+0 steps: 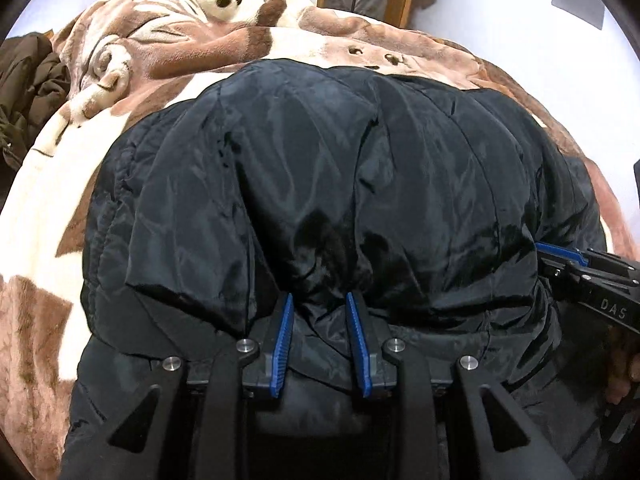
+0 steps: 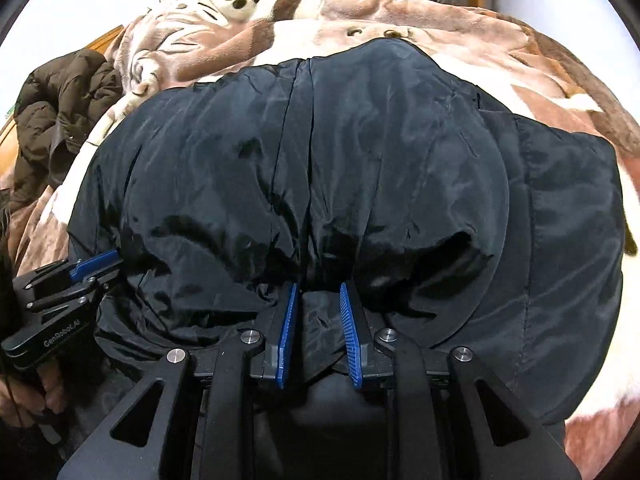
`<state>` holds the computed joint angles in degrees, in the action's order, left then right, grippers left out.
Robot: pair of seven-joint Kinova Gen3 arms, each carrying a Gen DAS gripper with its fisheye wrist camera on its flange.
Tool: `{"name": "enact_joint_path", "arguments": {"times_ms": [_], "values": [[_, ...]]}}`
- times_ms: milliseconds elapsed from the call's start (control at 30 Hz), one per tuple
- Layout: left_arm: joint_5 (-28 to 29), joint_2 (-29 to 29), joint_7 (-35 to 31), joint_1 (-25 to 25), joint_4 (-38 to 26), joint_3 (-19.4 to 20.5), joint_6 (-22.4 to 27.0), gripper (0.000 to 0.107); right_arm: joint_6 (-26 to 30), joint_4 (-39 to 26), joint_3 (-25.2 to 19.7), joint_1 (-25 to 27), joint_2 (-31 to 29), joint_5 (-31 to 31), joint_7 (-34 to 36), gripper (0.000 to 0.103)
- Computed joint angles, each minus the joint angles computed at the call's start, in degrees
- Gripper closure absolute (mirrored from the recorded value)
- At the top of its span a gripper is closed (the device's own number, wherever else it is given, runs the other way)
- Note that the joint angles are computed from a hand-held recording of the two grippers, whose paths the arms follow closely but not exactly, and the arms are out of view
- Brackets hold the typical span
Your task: Fold large clothes
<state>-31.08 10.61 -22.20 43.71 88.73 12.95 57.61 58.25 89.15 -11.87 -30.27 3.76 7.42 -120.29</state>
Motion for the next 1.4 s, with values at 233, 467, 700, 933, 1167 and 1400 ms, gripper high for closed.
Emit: {"name": "enact_joint_path", "arguments": {"times_ms": [233, 467, 700, 933, 1167, 1400], "values": [[-2.21, -5.67, 0.75, -0.85, -1.53, 1.58, 2.6, 0.077, 0.42, -3.78, -0.31, 1.71, -5.41, 3.51, -0.29, 0.08], [0.01, -2.11, -1.13, -6.0, -3.44, -0.58, 2.44, 0.077, 1.87, -4.52, 2.75, 6.18, -0.03, 0.27, 0.55, 0.08], [-0.35, -1.68, -1.48, -6.8, 1.3, -1.5, -4.03, 0.075, -2.66, 0.76, 2.54, 6.44, -0.87, 0.28, 0.24, 0.079], [-0.78, -5.51, -1.99, -5.14, -0.97, 0.07, 0.77, 0.075, 1.86, -4.05, 1.5, 4.67, -3.89, 1.87, -2.03, 0.078], [1.24, -8.35, -0.2, -3.34, 3.0, 7.21, -5.01, 0.075, -0.25, 0.84, -1.77, 2.03, -7.1, -6.93, 3.78, 0.078], [5.37, -3.74, -1.6, -2.41, 3.92, 3.32, -4.83, 0.073, -2.04, 3.94, -2.25, 0.17, -2.27, -5.87, -0.01, 0.078]]}}
